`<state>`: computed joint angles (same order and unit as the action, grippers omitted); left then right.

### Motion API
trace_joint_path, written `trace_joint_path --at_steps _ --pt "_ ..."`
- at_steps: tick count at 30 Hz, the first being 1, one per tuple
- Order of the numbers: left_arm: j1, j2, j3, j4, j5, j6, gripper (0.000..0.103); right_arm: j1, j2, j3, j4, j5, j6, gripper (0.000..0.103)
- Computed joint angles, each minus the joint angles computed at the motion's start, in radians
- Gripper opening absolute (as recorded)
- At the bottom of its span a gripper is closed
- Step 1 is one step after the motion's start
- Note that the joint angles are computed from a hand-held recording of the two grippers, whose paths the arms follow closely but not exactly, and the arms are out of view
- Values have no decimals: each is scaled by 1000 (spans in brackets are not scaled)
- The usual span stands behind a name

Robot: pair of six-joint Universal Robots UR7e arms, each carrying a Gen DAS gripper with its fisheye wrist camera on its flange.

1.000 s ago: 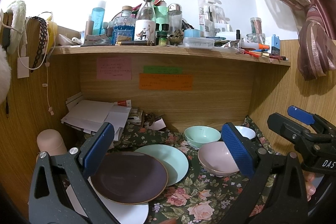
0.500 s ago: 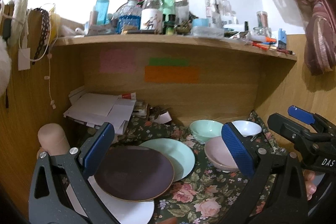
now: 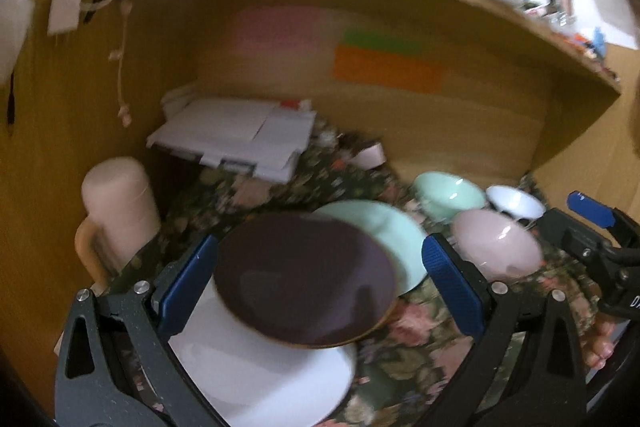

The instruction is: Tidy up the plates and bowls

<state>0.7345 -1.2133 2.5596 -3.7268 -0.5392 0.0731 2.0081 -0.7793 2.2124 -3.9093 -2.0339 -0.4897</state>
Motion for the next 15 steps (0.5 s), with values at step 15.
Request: trace_joint_path --at_steps 15 --pt "204 -30 -58 208 -25 -98 94 -51 86 -183 394 12 9 88"
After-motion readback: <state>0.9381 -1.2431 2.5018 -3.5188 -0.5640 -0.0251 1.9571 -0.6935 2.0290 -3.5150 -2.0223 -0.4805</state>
